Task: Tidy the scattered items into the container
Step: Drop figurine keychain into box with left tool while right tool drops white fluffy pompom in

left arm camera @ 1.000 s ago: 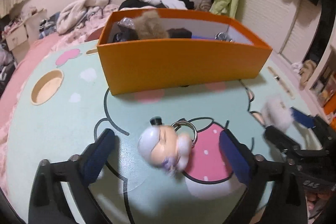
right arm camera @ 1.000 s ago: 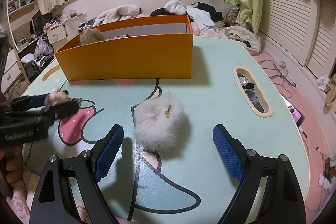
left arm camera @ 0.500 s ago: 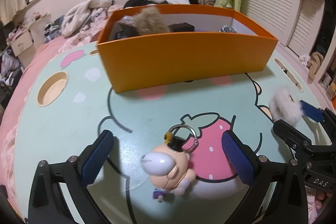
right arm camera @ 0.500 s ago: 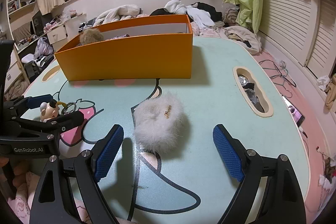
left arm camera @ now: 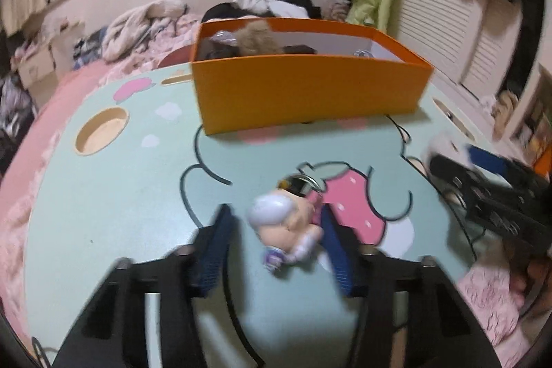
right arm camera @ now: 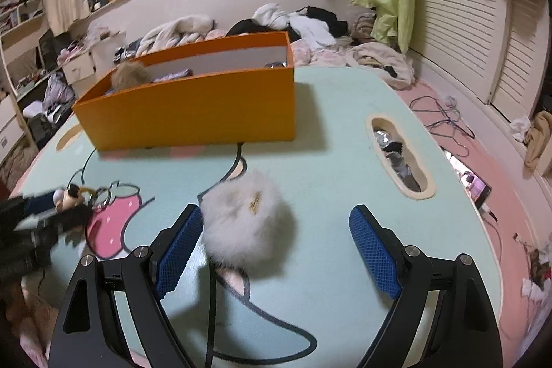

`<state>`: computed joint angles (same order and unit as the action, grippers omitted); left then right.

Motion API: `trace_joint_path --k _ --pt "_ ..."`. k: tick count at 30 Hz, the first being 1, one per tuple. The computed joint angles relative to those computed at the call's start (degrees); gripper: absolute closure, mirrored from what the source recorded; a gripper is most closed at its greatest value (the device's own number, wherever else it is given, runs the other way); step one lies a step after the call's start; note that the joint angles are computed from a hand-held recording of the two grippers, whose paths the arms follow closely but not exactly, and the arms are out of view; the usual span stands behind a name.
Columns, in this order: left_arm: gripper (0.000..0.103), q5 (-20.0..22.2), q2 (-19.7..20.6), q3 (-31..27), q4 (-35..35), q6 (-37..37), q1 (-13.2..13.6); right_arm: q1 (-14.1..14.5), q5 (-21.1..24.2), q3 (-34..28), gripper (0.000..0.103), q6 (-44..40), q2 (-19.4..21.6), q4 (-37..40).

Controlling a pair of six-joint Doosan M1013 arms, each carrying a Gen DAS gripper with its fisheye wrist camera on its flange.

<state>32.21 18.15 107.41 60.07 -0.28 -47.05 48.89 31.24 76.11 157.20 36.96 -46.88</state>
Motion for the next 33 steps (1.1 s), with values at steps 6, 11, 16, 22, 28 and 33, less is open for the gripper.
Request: trace_joint_path --k 6,11,16,22,28,33 --pt "0.064 -2.5 -0.6 0.4 3.7 0.2 -0.3 1.4 -2.1 -0.3 0.065 -6.0 0.2 -2.6" --pt "0.064 -7.8 -1.8 -0.8 8.4 -3.4 1.7 0.7 -6.2 -2.0 0.065 -5.6 -0.1 -2.1" --pt "0.083 -6.8 -0.7 -6.8 7.7 -1.2 5.2 -0.6 -3.8 -10.6 0.065 -4.8 2.8 -2.9" --pt "0.039 -1.6 4.9 -13.8 -7.7 10.6 8.7 -2.7 4.7 -23.1 0.027 -16.8 9.6 10.8" --pt "0.038 -5.5 4.9 -11.8 -4.8 11.6 8.5 -1.8 6.1 -21.4 0.023 -15.4 10.5 1.6" --pt "0.026 -9.6 0.6 -7.4 12.0 -10.3 8.7 -2.7 -3.1 -14.8 0.023 -1.3 6.3 -4.4"
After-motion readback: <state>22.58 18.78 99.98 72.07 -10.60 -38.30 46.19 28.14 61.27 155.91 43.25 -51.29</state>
